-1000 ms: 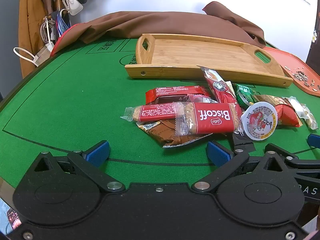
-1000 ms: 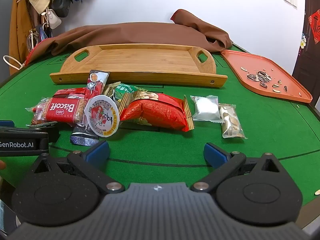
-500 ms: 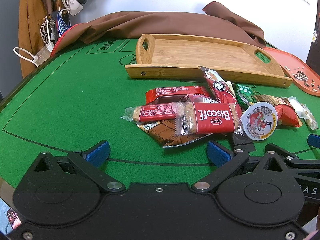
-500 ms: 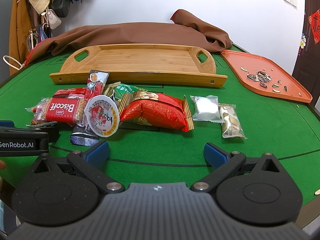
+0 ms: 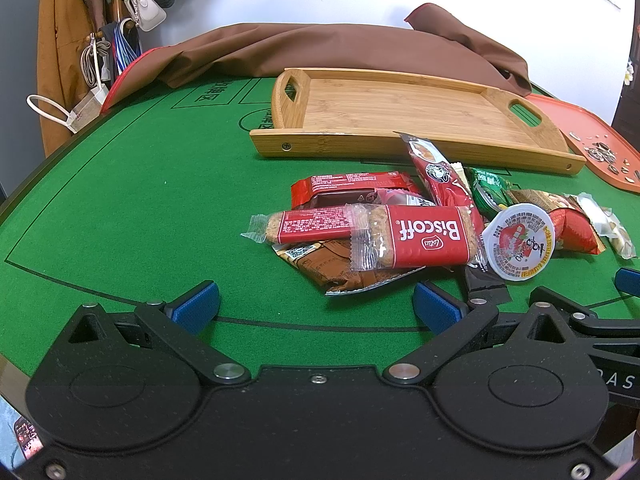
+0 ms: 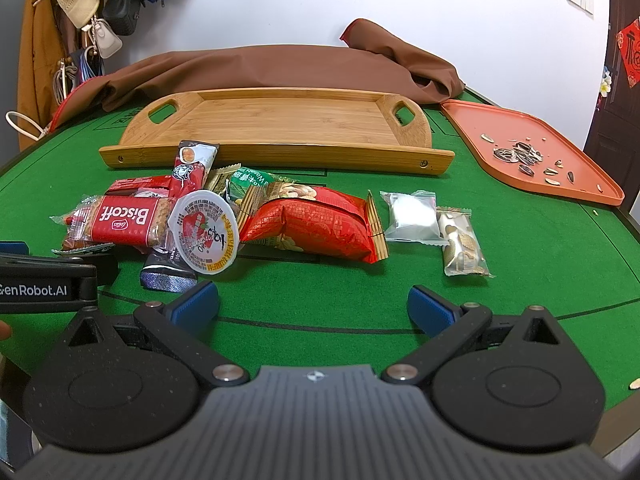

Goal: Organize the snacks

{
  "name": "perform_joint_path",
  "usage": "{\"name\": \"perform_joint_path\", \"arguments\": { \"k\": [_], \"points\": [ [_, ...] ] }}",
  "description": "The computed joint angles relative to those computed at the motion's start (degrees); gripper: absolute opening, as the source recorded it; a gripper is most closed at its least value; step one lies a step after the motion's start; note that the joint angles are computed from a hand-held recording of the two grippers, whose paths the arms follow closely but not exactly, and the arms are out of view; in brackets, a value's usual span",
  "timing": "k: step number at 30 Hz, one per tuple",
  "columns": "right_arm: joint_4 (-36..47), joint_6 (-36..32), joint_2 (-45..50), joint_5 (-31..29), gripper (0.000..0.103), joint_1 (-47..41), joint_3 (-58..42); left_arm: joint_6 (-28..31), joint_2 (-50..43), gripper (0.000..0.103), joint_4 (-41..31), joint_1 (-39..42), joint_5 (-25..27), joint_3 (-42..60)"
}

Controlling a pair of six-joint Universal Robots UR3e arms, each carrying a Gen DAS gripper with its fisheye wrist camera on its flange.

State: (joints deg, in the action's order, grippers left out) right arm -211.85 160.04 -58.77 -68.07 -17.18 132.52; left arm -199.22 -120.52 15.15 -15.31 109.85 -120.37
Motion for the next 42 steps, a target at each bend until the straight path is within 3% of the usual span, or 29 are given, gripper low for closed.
{"name": "perform_joint_path", "arguments": {
  "k": [42],
  "points": [
    [1.8,0.9,-1.2,-1.6,0.103,0.7,0.0,-1.7,-0.4,0.103,-0.8,-0.9,1.9,1.0]
  ]
}}
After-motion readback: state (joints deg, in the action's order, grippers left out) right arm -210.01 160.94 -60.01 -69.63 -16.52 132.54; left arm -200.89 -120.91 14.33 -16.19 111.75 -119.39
